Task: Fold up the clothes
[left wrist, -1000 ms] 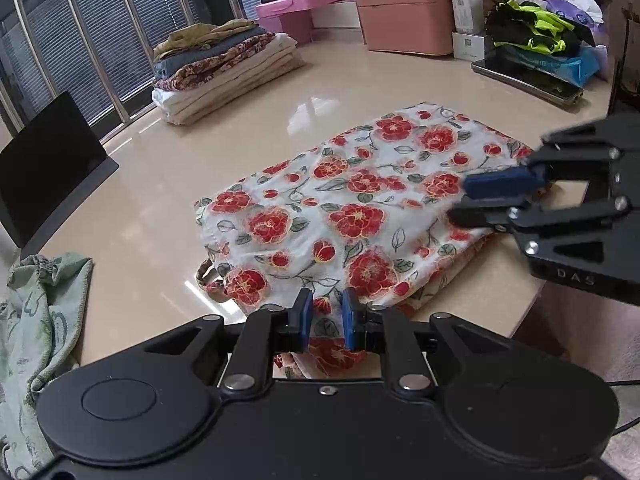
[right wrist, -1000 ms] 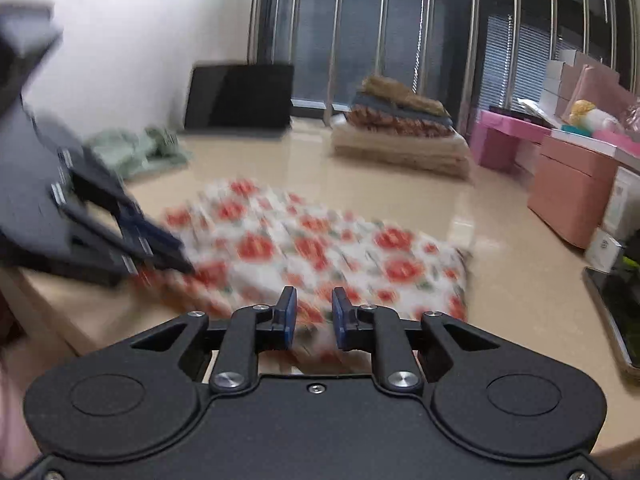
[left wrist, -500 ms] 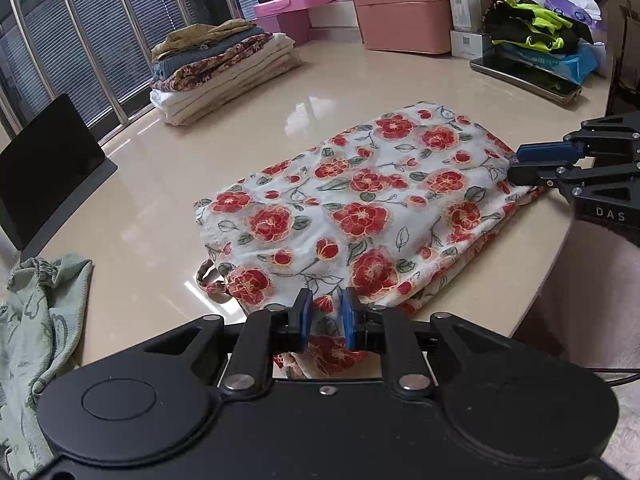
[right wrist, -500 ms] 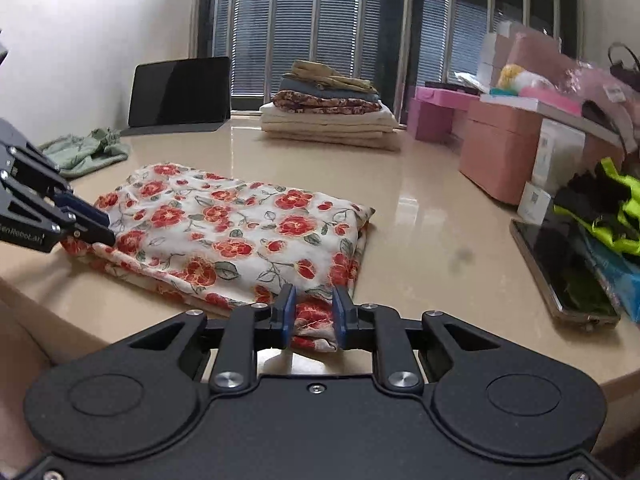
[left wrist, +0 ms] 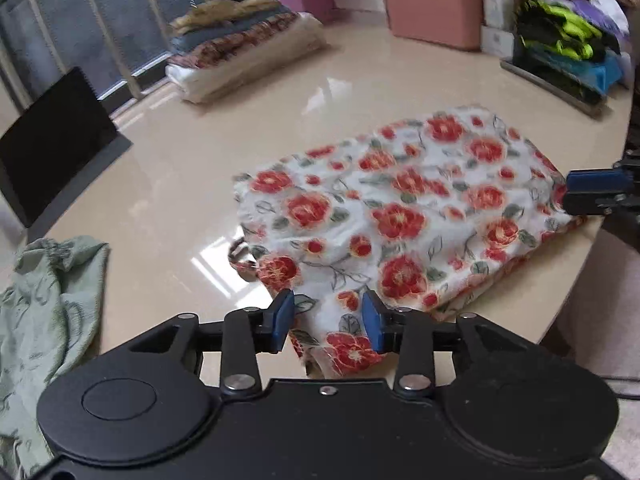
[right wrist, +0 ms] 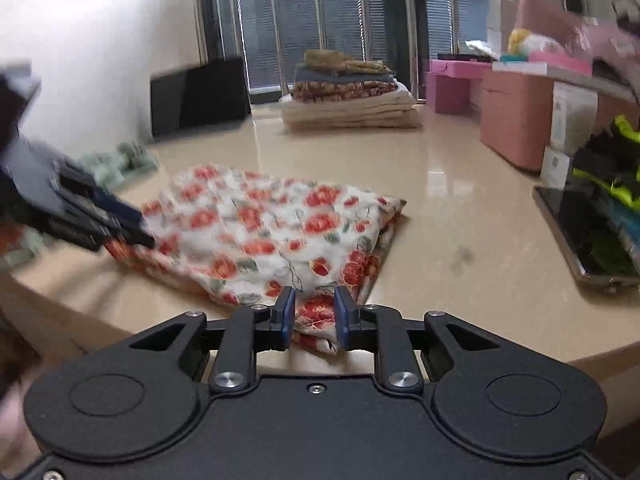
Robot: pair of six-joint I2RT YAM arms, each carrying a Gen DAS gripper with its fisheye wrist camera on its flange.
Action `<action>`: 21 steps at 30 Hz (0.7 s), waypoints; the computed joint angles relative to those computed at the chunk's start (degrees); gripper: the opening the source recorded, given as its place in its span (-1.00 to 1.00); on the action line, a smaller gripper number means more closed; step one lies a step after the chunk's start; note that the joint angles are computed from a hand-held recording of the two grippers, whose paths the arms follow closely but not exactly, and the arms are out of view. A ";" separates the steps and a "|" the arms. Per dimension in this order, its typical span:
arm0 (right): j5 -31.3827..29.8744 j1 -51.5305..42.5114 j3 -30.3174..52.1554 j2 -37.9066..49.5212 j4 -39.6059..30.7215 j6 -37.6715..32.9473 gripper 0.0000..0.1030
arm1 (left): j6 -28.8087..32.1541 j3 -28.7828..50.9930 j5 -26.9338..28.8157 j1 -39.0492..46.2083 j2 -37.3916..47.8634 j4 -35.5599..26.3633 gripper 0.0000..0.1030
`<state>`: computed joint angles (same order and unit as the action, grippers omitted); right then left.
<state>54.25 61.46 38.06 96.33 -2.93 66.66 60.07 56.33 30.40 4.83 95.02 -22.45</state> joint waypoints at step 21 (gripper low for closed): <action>-31.03 -32.50 5.70 0.91 9.92 -46.63 -0.29 | -16.15 -16.41 -2.82 -8.17 -9.39 13.10 -0.48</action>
